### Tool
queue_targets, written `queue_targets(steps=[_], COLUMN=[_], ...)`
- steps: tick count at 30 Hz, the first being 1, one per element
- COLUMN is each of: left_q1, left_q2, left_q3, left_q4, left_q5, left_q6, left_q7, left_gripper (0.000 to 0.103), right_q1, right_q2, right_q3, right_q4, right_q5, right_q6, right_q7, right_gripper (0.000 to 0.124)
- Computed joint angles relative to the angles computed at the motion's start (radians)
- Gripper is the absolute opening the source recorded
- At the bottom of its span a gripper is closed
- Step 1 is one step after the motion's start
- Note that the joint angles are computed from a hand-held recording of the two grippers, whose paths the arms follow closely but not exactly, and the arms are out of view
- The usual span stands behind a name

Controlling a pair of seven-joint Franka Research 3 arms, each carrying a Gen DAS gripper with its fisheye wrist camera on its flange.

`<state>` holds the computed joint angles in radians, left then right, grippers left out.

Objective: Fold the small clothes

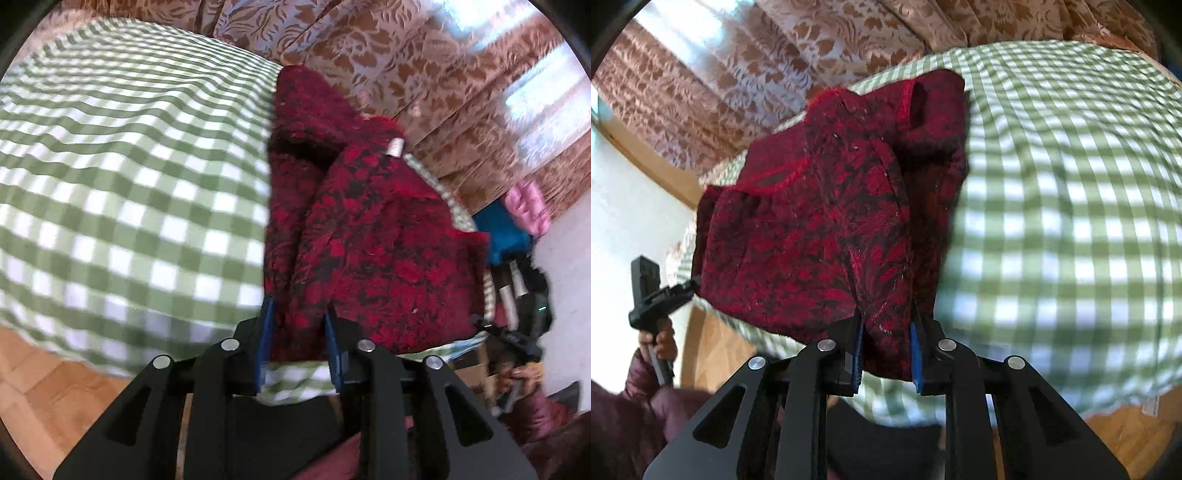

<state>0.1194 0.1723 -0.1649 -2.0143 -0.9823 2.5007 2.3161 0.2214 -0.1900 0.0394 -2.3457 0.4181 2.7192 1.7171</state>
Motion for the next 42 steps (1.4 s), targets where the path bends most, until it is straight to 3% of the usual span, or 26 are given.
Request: queue_targets(steps=[2,5,7,10,14,18,20,23,24,25,29,31,36,39,42], left_q1=[-0.025,-0.047,-0.060,-0.080,-0.082,-0.102,-0.086,-0.045,-0.024,0.000,0.071,0.138,0.189,0.153,0.050], left_q2=[-0.025,-0.045,-0.045,-0.001,0.081,0.146,0.167,0.185,0.183,0.174,0.142,0.116,0.063,0.074,0.140], left_q3=[-0.003,-0.018,-0.034,-0.052,-0.080,-0.081,-0.091,-0.135,-0.157,-0.184,-0.249,-0.286,-0.278,-0.243,-0.166], left_q4=[-0.023,-0.024,-0.007,0.058,0.163,0.239,0.263,0.279,0.273,0.258,0.226,0.235,0.240,0.281,0.367], left_q5=[0.056,0.063,0.048,0.114,0.267,0.439,0.476,0.498,0.495,0.476,0.352,0.183,-0.090,-0.105,0.054], left_q6=[0.097,0.223,0.298,0.369,0.383,0.378,0.355,0.325,0.320,0.330,0.343,0.263,0.155,0.161,0.235], left_q7=[-0.004,0.059,0.140,0.181,0.158,0.092,0.061,0.058,0.074,0.109,0.187,0.249,0.355,0.337,0.201], left_gripper=[0.038,0.055,0.058,0.058,0.057,0.057,0.056,0.029,0.018,0.016,0.013,0.013,0.013,0.013,0.013], right_q1=[-0.006,-0.032,-0.060,-0.099,-0.114,-0.062,-0.026,0.012,0.028,0.042,0.059,0.047,0.005,-0.022,-0.035], right_q2=[-0.010,0.000,0.007,0.038,0.119,0.207,0.266,0.301,0.308,0.308,0.260,0.221,0.134,0.130,0.180], right_q3=[0.007,0.033,0.064,0.104,0.126,0.093,0.073,0.037,0.025,0.013,-0.016,-0.019,-0.001,0.016,0.017], right_q4=[-0.007,0.014,0.031,0.091,0.209,0.320,0.394,0.434,0.447,0.450,0.403,0.366,0.302,0.330,0.405], right_q5=[-0.028,-0.128,-0.258,-0.476,-0.798,-0.916,-1.008,-1.013,-1.029,-1.034,-1.019,-0.964,-0.901,-0.927,-0.979], right_q6=[-0.011,0.008,0.053,0.071,0.036,-0.023,-0.108,-0.144,-0.175,-0.186,-0.172,-0.134,-0.027,0.010,0.021], right_q7=[0.017,0.098,0.175,0.288,0.435,0.421,0.450,0.429,0.419,0.413,0.427,0.441,0.483,0.509,0.538], right_gripper=[0.019,0.031,0.054,0.055,0.055,0.055,0.055,0.045,0.028,0.022,0.016,0.015,0.014,0.014,0.014])
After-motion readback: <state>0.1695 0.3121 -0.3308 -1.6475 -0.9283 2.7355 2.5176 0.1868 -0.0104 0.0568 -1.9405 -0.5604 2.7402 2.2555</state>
